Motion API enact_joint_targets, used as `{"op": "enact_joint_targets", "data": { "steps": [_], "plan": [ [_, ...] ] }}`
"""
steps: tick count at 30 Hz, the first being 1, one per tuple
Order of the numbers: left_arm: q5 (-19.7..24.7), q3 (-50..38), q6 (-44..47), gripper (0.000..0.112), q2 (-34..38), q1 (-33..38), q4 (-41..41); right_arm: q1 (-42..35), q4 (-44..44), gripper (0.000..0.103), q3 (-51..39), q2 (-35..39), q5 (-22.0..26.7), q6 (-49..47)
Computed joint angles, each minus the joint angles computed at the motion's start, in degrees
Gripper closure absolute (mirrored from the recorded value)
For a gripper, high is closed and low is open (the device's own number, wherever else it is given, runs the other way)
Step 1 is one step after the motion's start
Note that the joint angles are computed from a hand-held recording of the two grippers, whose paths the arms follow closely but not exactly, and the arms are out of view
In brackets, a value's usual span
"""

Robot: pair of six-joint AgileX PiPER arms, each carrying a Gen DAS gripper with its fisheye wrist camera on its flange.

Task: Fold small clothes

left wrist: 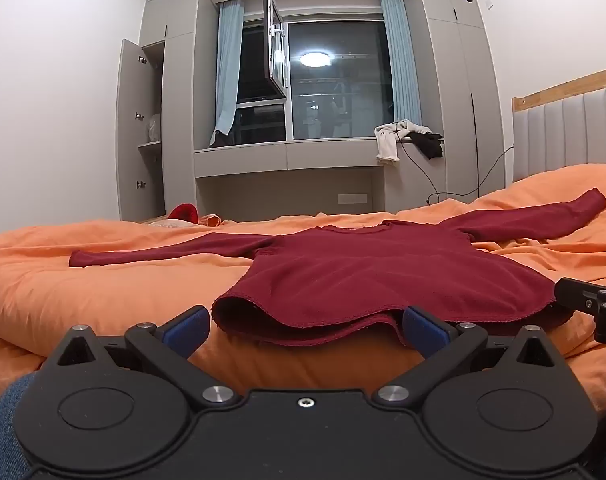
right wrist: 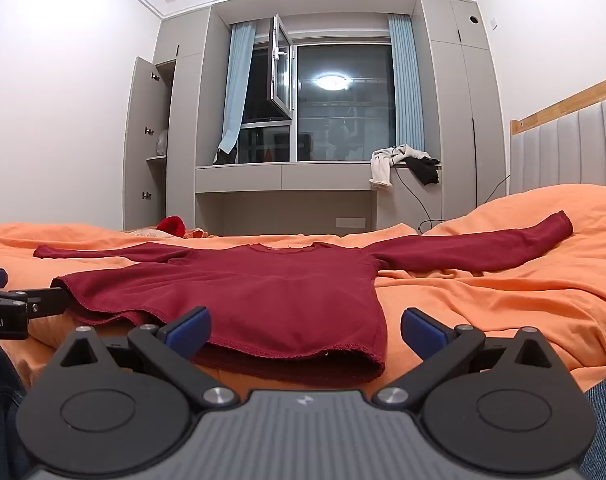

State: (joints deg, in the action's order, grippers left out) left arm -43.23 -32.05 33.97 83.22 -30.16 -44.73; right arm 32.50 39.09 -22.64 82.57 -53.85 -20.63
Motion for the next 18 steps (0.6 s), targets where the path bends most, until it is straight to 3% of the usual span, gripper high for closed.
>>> {"op": "enact_joint_targets", "data": {
  "steps": [18],
  "plan": [
    [-0.22,0.06,0.19,0.010,0.05,-0.02,0.09,0.20,0.52,0.000,-0.09,-0.22,0.45,-0.49]
  ]
}}
